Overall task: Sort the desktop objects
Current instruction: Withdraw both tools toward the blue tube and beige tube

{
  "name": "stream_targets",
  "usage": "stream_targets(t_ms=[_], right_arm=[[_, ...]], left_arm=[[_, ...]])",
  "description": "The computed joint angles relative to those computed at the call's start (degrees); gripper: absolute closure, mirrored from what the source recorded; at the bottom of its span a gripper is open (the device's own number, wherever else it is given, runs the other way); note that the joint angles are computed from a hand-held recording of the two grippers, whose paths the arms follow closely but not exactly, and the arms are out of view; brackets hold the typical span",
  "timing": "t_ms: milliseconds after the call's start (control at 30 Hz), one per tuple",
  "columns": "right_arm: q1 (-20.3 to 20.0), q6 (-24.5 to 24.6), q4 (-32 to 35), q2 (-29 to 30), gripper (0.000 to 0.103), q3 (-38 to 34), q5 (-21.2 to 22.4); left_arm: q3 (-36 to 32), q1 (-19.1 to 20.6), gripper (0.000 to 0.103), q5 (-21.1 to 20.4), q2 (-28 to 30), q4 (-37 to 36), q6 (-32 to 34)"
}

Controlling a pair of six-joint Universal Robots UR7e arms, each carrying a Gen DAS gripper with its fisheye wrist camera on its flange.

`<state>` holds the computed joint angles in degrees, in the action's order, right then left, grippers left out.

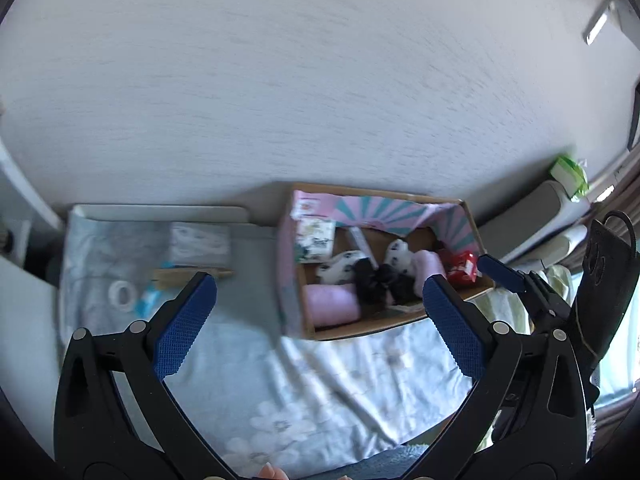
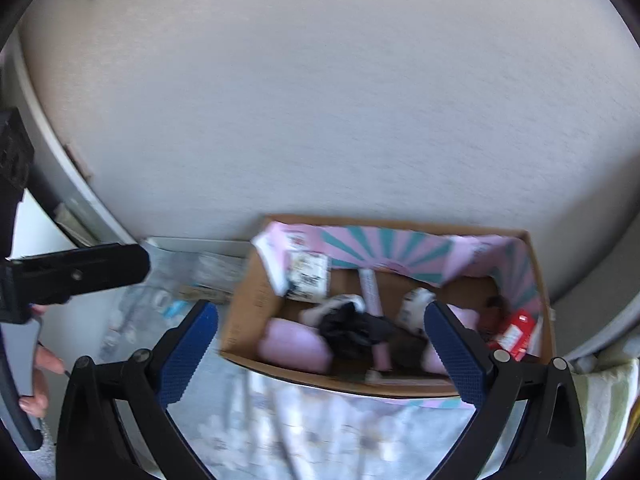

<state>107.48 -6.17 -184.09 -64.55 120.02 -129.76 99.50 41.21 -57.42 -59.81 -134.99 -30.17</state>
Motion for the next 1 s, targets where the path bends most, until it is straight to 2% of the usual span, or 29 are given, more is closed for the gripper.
stream_targets(t_ms=[300, 400, 433, 500, 633, 800, 900, 1000], right_arm=[[4.12, -3.99, 0.32, 6.05, 0.0, -4.68, -0.58], [5.37, -4.72, 1.97, 8.55, 0.0, -7.12, -0.05], [5.61, -4.72, 2.56, 9.0, 0.0, -7.64, 0.18], [6.24, -4.85, 6.06, 10.34, 0.0, -9.63, -0.69], [6.91, 0.4, 19.22, 12.07, 0.0, -14.9, -4.12], [6.75, 1.04, 17.55, 13.28, 0.0, -17.11, -1.55], [6.5, 2.95, 21.33, 14.71, 0.0, -19.51, -2.58], [5.13, 3.69, 21.2, 14.69, 0.0, -19.13, 1.19]], left_arm=[[4.51, 0.31, 0.0, 6.6, -7.28, 2.97, 0.76], [5.82, 1.39, 0.0, 5.03, -9.63, 2.94, 1.03], [5.71, 1.96, 0.0, 3.73, -10.18, 4.29, 1.13], [5.38, 2.65, 0.0, 3.96, -10.73, 7.92, 0.08], [6.02, 4.03, 0.0, 4.82, -11.89, 10.58, -1.25], [7.41, 5.6, 0.0, 6.52, -12.92, 11.28, -0.48], [8.25, 7.04, 0.0, 5.99, -13.07, 10.44, 1.0], [9.34, 7.93, 0.0, 7.1, -13.48, 10.45, 0.1]])
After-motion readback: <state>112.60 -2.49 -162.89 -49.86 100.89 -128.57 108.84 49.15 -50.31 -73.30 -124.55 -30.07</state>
